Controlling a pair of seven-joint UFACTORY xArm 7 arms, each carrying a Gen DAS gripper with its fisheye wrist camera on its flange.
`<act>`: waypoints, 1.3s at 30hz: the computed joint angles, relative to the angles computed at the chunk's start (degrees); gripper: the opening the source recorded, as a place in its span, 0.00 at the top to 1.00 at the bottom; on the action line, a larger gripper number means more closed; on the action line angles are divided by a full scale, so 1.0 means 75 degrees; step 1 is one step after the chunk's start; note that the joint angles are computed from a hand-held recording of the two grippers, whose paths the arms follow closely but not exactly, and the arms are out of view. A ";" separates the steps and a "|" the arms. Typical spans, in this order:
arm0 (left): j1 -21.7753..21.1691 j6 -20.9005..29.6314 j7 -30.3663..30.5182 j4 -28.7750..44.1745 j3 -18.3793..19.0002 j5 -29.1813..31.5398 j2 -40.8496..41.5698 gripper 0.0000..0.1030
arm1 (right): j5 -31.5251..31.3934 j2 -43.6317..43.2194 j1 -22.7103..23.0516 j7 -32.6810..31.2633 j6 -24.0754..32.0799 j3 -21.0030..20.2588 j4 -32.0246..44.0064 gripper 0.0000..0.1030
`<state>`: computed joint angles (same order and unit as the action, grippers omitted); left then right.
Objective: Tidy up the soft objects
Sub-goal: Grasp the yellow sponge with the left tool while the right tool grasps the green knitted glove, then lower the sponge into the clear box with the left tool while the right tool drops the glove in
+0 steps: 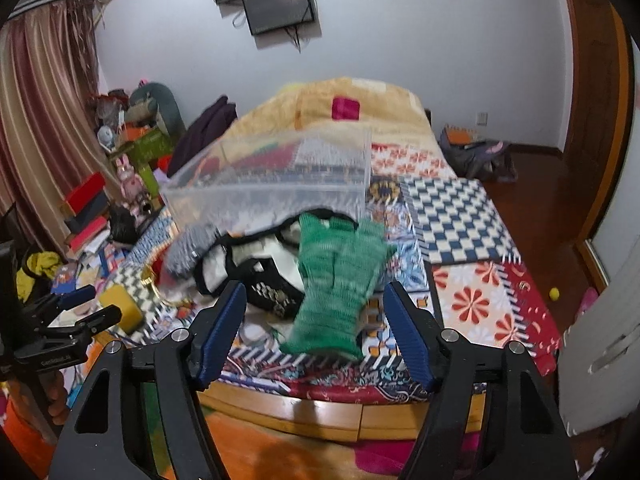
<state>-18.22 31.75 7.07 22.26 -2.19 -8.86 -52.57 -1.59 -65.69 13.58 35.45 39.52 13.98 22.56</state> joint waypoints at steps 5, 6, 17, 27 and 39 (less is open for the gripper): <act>-0.0202 -0.0063 0.0179 0.0009 0.0216 -0.0214 0.0197 0.39 | 0.0118 0.0443 0.0004 -0.0013 -0.0199 -0.0157 -0.0089 0.46; -0.0198 -0.0101 0.0197 -0.0004 0.0197 -0.0221 0.0169 0.41 | 0.0132 0.0486 -0.0044 0.0038 -0.0233 -0.0173 -0.0116 0.47; -0.0435 -0.0516 0.0333 0.0170 0.0234 -0.0402 -0.0023 0.44 | 0.0480 0.0857 0.0052 0.0080 -0.0633 -0.0486 -0.0218 0.86; -0.0837 -0.1283 0.0493 0.1173 0.0349 -0.0634 0.0910 0.44 | 0.0070 0.0294 -0.0250 0.0003 -0.0603 -0.0257 0.0171 0.90; -0.0885 -0.1816 0.0593 0.3401 0.0234 -0.0948 0.3560 0.43 | -0.0438 0.1779 -0.0980 -0.0432 -0.2073 -0.0136 0.1221 0.90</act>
<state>-24.86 18.13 11.52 47.77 -0.44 -15.97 -25.87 -4.87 -52.34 6.22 32.21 23.97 12.96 31.72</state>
